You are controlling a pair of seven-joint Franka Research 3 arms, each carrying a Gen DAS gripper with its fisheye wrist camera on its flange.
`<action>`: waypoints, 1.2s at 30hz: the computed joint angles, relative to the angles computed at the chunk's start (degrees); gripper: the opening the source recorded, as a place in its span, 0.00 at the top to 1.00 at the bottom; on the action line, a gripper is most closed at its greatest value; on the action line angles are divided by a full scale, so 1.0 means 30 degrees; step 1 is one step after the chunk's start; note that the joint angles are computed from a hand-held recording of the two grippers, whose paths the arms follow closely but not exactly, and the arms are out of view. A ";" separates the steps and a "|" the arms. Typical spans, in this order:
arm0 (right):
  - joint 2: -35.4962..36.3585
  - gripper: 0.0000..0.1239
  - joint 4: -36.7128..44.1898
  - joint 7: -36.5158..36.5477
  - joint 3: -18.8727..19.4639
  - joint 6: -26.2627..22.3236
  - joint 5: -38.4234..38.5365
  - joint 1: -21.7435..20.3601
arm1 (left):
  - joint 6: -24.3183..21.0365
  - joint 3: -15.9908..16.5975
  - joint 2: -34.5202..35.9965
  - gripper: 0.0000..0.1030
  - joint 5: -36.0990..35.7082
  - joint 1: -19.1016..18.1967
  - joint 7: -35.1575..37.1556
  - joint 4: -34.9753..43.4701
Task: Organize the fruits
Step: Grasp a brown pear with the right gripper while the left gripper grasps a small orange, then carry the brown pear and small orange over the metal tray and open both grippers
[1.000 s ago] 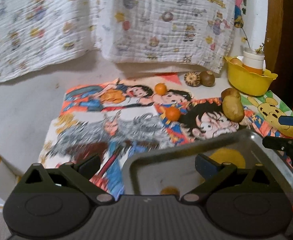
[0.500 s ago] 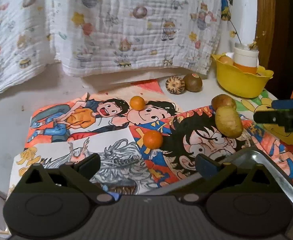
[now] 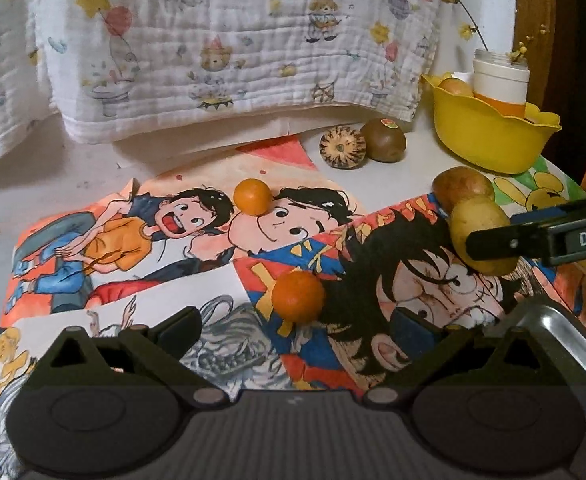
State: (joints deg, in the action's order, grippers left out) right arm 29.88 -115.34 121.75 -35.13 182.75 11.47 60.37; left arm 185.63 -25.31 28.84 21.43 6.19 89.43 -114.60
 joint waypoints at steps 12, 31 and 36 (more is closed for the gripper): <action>0.1043 0.38 0.0657 0.0778 0.0803 0.0769 0.0689 -0.0656 | -0.1238 -0.0271 0.1637 0.33 -0.0739 -0.0182 0.0296 0.1948; 0.2122 0.55 0.1431 -0.1530 0.0787 0.1823 0.3423 -0.0552 | -0.0742 0.1552 0.0986 0.67 -0.0447 -0.1586 -0.0492 0.1715; 0.0647 0.55 0.0799 -0.3616 0.4497 0.2712 0.3321 -0.3469 | -0.0176 0.0134 0.0325 0.67 -0.0537 -0.0244 -0.0093 0.0486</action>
